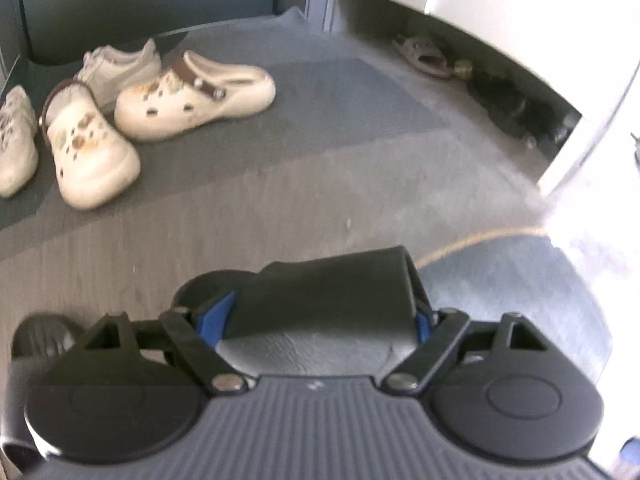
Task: Organize scattered shoes
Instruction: 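Carry the black slide next to the placed slide and open the left gripper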
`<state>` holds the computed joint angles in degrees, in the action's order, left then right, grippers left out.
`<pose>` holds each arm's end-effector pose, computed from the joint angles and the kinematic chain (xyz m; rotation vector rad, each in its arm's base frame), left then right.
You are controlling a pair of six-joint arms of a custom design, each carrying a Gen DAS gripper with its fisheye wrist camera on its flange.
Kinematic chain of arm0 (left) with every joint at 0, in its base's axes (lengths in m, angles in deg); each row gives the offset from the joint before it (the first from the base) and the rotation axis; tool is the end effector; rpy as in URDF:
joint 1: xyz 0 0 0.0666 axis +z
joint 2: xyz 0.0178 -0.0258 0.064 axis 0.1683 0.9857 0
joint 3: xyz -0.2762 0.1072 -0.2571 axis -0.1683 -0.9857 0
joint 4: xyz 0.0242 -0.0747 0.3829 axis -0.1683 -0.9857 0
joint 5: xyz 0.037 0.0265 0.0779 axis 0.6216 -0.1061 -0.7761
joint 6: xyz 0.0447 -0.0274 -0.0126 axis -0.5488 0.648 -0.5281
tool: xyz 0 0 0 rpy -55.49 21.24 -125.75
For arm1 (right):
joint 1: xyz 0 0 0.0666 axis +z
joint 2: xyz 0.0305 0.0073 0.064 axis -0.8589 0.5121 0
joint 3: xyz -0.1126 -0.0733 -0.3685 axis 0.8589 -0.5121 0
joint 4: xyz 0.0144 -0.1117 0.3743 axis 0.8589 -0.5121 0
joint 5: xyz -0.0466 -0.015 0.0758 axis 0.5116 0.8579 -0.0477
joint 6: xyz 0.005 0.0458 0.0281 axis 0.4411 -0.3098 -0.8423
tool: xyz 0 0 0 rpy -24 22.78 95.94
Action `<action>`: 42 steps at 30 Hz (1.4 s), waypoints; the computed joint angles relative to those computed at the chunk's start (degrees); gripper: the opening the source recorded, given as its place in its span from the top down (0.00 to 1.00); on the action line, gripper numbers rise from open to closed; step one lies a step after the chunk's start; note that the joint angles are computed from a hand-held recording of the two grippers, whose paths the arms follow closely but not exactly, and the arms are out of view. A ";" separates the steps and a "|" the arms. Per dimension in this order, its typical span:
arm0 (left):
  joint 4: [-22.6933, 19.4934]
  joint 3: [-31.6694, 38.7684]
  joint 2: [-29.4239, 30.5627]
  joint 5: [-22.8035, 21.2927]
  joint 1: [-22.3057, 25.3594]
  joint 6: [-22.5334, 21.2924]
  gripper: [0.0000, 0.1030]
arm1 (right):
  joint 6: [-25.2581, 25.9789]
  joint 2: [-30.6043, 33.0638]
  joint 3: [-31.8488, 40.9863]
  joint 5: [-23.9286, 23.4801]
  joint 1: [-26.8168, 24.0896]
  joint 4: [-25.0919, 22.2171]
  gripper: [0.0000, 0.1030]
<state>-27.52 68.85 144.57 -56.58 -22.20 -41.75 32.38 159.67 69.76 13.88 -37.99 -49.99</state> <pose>0.4622 -0.2714 0.4715 -0.4525 2.5018 0.0374 0.4122 0.1716 0.5215 -0.4191 2.4928 0.6190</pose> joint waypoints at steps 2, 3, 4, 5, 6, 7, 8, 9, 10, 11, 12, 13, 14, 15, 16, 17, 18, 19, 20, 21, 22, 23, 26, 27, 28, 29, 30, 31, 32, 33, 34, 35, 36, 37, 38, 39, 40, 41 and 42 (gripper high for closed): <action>0.89 -2.65 -1.29 -0.14 -0.57 0.17 0.16 | 0.42 -0.04 -0.48 -0.44 0.11 -0.46 0.16; 1.64 -4.42 -2.12 -0.11 -0.91 -0.05 0.15 | 1.01 -0.02 -0.82 -0.67 0.25 -0.92 0.16; 2.46 -5.91 -2.90 -0.24 -1.27 -0.55 0.15 | 1.57 0.02 -1.07 -0.64 0.42 -1.31 0.16; 2.82 -6.80 -3.34 -0.35 -1.66 -1.15 0.15 | 2.09 0.10 -1.24 -0.52 0.57 -1.67 0.16; 2.70 -7.40 -3.57 -0.23 -2.02 -1.85 0.15 | 2.57 0.22 -1.39 -0.39 0.72 -2.07 0.16; 2.28 -7.85 -3.74 0.21 -2.33 -2.06 0.15 | 2.81 0.32 -1.52 -0.32 0.86 -2.30 0.16; 1.77 -8.27 -3.90 0.77 -2.63 -2.04 0.14 | 2.86 0.36 -1.67 -0.34 1.01 -2.31 0.16; 1.09 -8.70 -4.11 1.58 -2.79 -1.54 0.14 | 2.92 0.39 -1.76 -0.32 1.14 -2.27 0.16; 0.34 -9.14 -4.35 2.52 -2.90 -0.82 0.14 | 2.99 0.15 -1.99 -0.24 1.27 -2.19 0.16; -0.38 -9.59 -4.59 3.48 -3.00 -0.12 0.14 | 3.24 -0.32 -2.42 -0.14 1.51 -1.94 0.16; -1.00 -9.95 -4.93 4.52 -2.98 0.55 0.14 | 3.65 -0.55 -2.62 0.02 1.75 -1.51 0.16; -1.58 -10.27 -5.33 5.61 -2.91 1.20 0.14 | 4.05 -0.78 -2.77 0.16 1.86 -1.12 0.16; -2.13 -10.59 -5.74 6.70 -2.84 1.83 0.14 | 4.50 -1.17 -3.01 0.29 1.94 -0.79 0.16; -2.29 -11.08 -6.47 6.95 -2.97 1.96 0.14 | 4.93 -1.41 -3.10 0.43 1.97 -0.62 0.16; -2.27 -11.62 -7.33 6.80 -3.19 1.88 0.13 | 5.34 -1.48 -3.02 0.58 1.97 -0.64 0.16; -1.94 -12.21 -8.27 6.81 -3.40 1.22 0.12 | 5.75 -1.54 -2.92 0.74 1.96 -0.66 0.16; -1.60 -12.65 -9.06 6.74 -3.59 0.27 0.10 | 6.11 -1.60 -2.63 1.05 1.92 -0.99 0.16; -1.34 -13.00 -9.77 6.61 -3.77 -0.67 0.08 | 6.41 -1.64 -2.10 1.53 1.82 -1.68 0.16; -1.09 -13.34 -10.48 6.49 -3.94 -1.62 0.07 | 6.65 -2.12 -2.05 1.76 1.75 -1.85 0.16; -0.80 -13.63 -10.97 6.46 -4.06 -2.32 0.05 | 6.84 -3.09 -2.52 1.70 1.69 -1.48 0.16; -0.51 -13.90 -11.37 6.47 -4.13 -2.90 0.05 | 6.86 -3.97 -3.32 1.65 1.74 -0.77 0.16; -0.31 -14.14 -11.88 6.67 -4.21 -3.04 0.05 | 6.69 -4.74 -4.51 1.62 1.94 0.33 0.16; 0.12 -14.97 -13.86 6.97 -4.55 -2.70 0.05 | 5.59 -5.15 -5.77 -0.09 2.24 1.05 0.16; 0.18 -15.31 -14.79 6.40 -4.83 -2.36 0.05 | 5.73 -5.05 -5.90 -1.31 2.46 1.39 0.16; 0.21 -15.62 -15.69 5.82 -5.11 -2.03 0.05 | 6.59 -4.95 -5.97 -2.27 2.72 1.93 0.16; 0.50 -16.19 -17.43 4.27 -5.82 -1.85 0.05 | 8.82 -4.93 -6.32 -2.93 3.26 3.24 0.16; 1.11 -16.91 -19.24 2.54 -6.46 -2.00 0.05 | 12.61 -4.93 -6.91 -3.34 4.11 5.37 0.16; 1.61 -17.59 -20.90 0.56 -7.05 -2.18 0.05 | 16.45 -4.83 -7.39 -3.82 4.93 7.41 0.16; 1.97 -18.18 -22.54 -1.63 -7.71 -2.37 0.05 | 20.04 -4.39 -7.35 -4.62 5.49 8.44 0.16; 1.81 -18.65 -23.96 -3.85 -8.28 -2.34 0.05 | 23.33 -3.61 -6.79 -5.70 5.79 8.37 0.16; 1.37 -19.04 -25.28 -6.08 -8.82 -2.19 0.05 | 26.66 -2.78 -6.14 -6.76 6.09 8.18 0.16; 0.88 -19.37 -26.56 -8.32 -9.37 -2.05 0.04 | 31.18 -1.25 -4.59 -7.67 6.58 6.91 0.16; 0.82 -19.93 -27.88 -10.03 -9.79 -1.94 0.04 | 36.06 0.83 -2.22 -8.10 7.19 4.67 0.16; 0.99 -20.64 -29.11 -11.37 -10.07 -1.68 0.03 | 39.91 2.67 0.00 -8.22 7.70 2.64 0.16; 0.83 -21.17 -29.95 -12.32 -10.10 -0.76 0.03 | 43.94 4.88 2.74 -8.07 8.26 0.21 0.16; 0.49 -21.60 -30.64 -13.09 -10.03 0.48 0.03 | 47.18 7.23 5.65 -7.55 8.87 -2.11 0.16; 0.29 -22.05 -31.24 -13.05 -9.70 1.78 0.03 | 49.30 9.28 8.15 -6.87 9.45 -3.80 0.16; 0.19 -22.52 -31.80 -12.63 -9.22 3.09 0.03 | 51.11 11.45 10.91 -6.34 9.94 -6.00 0.15; 0.13 -22.83 -32.18 -12.20 -8.72 4.03 0.03 | 53.82 15.48 16.10 -5.80 10.65 -11.08 0.15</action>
